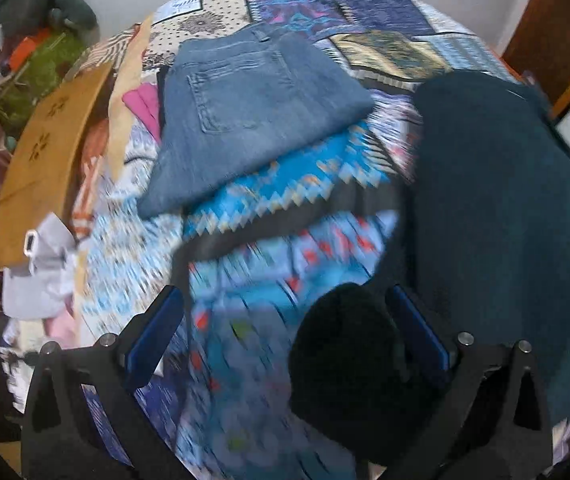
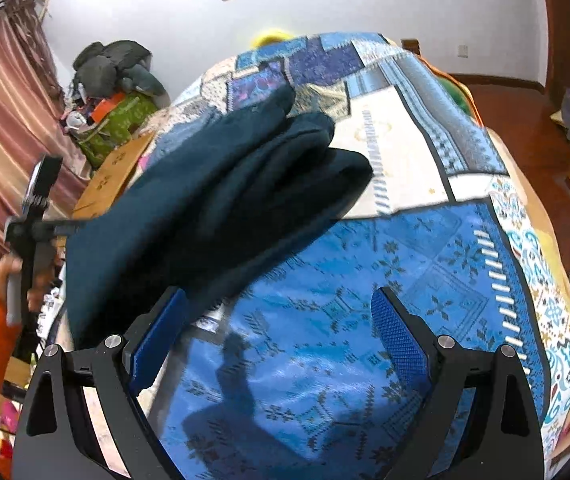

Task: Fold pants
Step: 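Fold the lifted cuffs over onto the waistband with the left gripper, then grasp the folded teal pants with the left and right grippers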

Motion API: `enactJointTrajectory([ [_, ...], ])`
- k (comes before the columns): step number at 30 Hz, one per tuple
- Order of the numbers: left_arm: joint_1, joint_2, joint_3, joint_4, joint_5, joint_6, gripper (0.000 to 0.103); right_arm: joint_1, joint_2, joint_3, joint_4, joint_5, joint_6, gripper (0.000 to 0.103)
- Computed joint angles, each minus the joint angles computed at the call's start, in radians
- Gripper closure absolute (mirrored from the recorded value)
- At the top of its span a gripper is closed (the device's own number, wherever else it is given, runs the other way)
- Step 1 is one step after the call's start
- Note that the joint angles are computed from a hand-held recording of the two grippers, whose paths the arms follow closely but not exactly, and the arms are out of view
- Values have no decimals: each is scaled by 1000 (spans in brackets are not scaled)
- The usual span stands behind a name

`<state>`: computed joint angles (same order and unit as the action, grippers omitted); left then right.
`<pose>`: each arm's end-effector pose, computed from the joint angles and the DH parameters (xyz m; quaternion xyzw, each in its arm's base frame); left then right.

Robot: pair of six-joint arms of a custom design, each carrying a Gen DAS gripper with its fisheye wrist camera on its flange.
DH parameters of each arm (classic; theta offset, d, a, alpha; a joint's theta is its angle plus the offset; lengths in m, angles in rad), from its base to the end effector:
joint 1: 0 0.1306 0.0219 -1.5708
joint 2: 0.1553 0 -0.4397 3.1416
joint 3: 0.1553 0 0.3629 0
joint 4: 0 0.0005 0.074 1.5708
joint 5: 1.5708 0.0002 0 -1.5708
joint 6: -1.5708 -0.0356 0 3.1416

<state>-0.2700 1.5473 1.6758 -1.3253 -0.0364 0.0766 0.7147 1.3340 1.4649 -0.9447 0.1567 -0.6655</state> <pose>0.4623 -0.1271 0.5109 0.0915 0.9781 -0.0144 0.1862 0.3217 0.2712 0.5367 0.0061 0.9268 0.1784 0.3304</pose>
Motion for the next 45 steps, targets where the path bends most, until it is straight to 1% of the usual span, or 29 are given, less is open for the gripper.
enactJointTrajectory([
  [1,-10,-28,-25,12,6,16,0,3,-2,2,8,4,6,11],
  [3,-22,-50,-41,18,23,32,0,11,-5,6,28,11,21,11],
  [5,-30,-74,-58,22,76,50,0,14,-5,9,45,11,31,11],
  [6,-33,-81,-63,25,103,50,0,14,-4,9,54,10,38,11],
  [7,-44,-98,-78,43,135,37,0,15,-3,8,62,10,43,11],
  [8,-58,-113,-91,64,142,23,0,14,0,7,68,7,47,12],
  [9,-68,-123,-99,78,137,13,3,11,5,7,70,-1,51,17],
  [10,-93,-140,-114,106,111,7,10,9,11,9,66,-8,53,26],
  [11,-106,-149,-120,119,95,8,15,4,19,10,61,-18,57,30],
  [13,-121,-162,-125,132,88,13,32,-5,32,8,53,-28,61,48],
  [14,-125,-169,-131,140,93,19,36,-12,35,4,56,-43,59,52],
  [16,-127,-184,-147,154,100,33,47,-29,32,-16,82,-84,43,62],
  [18,-130,-198,-162,162,86,51,51,-31,27,-29,90,-85,58,66],
  [19,-129,-205,-170,168,78,59,53,-31,27,-33,90,-78,72,66],
  [21,-130,-216,-177,170,56,69,53,-34,26,-42,70,-63,80,66],
  [22,-130,-221,-177,168,44,73,54,-40,25,-44,61,-73,77,67],
  [24,-119,-225,-174,160,45,72,54,-52,20,-40,37,-96,77,66],
  [26,-99,-220,-156,144,54,67,54,-59,17,-21,4,-103,105,66],
  [28,-83,-209,-133,132,40,61,54,-58,24,10,-32,-91,133,66],
  [30,-66,-189,-99,119,41,52,54,-60,29,33,-46,-76,157,66],
  [32,-56,-172,-70,120,37,53,53,-67,35,55,-45,-76,174,66],
  [33,-54,-160,-53,129,28,50,51,-74,41,67,-43,-81,181,65],
  [35,-57,-140,-25,146,0,44,43,-88,55,91,-37,-85,197,61],
  [37,-60,-115,6,165,-16,34,30,-103,75,119,-31,-85,220,56],
  [40,-62,-53,77,174,-11,27,27,-124,113,161,-30,-98,250,54],
  [43,-63,19,160,136,17,31,27,-144,149,189,-8,-123,263,50],
  [45,-61,75,217,105,59,38,27,-161,178,210,2,-155,268,50],
])
